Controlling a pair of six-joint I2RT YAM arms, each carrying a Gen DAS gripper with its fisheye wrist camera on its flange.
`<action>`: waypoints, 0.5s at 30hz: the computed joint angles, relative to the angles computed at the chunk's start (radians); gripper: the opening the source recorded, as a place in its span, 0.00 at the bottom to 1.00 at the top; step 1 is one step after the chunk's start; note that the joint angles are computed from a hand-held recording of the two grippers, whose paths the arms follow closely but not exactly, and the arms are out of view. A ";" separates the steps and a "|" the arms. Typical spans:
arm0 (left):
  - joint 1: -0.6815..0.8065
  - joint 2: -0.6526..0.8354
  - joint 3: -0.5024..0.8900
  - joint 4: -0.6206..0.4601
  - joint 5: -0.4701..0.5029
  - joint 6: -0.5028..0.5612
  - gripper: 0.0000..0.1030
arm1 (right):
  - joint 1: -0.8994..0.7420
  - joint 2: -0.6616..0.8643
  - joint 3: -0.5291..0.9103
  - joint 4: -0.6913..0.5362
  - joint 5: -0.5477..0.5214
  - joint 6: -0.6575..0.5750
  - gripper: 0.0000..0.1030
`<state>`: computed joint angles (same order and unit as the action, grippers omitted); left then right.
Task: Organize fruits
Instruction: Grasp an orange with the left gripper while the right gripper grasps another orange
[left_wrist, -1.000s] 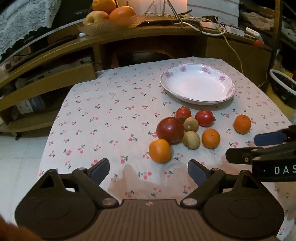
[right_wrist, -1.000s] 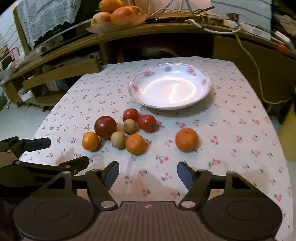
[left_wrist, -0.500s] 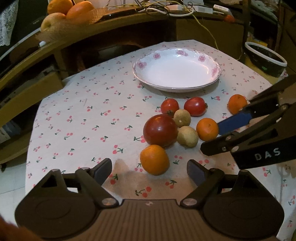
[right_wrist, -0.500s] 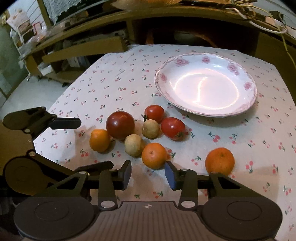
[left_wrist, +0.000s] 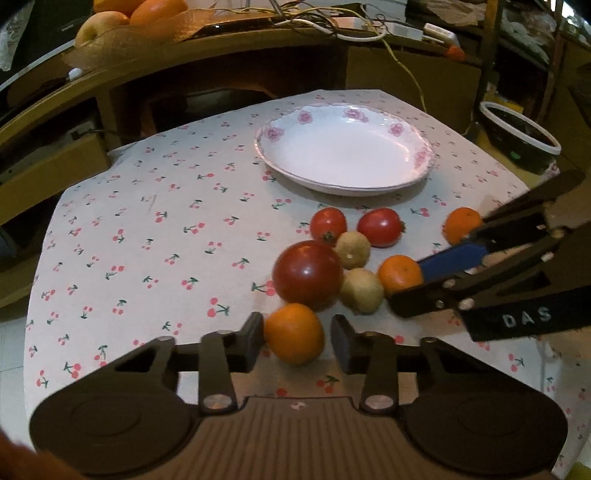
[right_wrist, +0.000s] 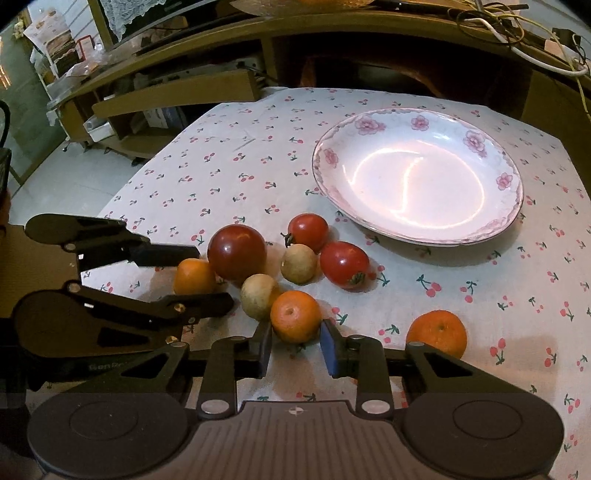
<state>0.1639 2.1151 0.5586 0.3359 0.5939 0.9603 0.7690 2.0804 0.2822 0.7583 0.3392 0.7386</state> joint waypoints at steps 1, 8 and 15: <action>0.004 -0.002 -0.004 0.000 0.000 0.007 0.40 | -0.005 0.002 -0.001 0.007 -0.005 -0.008 0.30; 0.011 -0.006 -0.016 0.005 0.005 0.009 0.36 | -0.007 0.021 -0.002 0.041 0.001 -0.027 0.32; 0.011 -0.032 -0.011 -0.046 0.004 0.004 0.35 | -0.003 0.002 0.010 -0.003 0.004 -0.022 0.29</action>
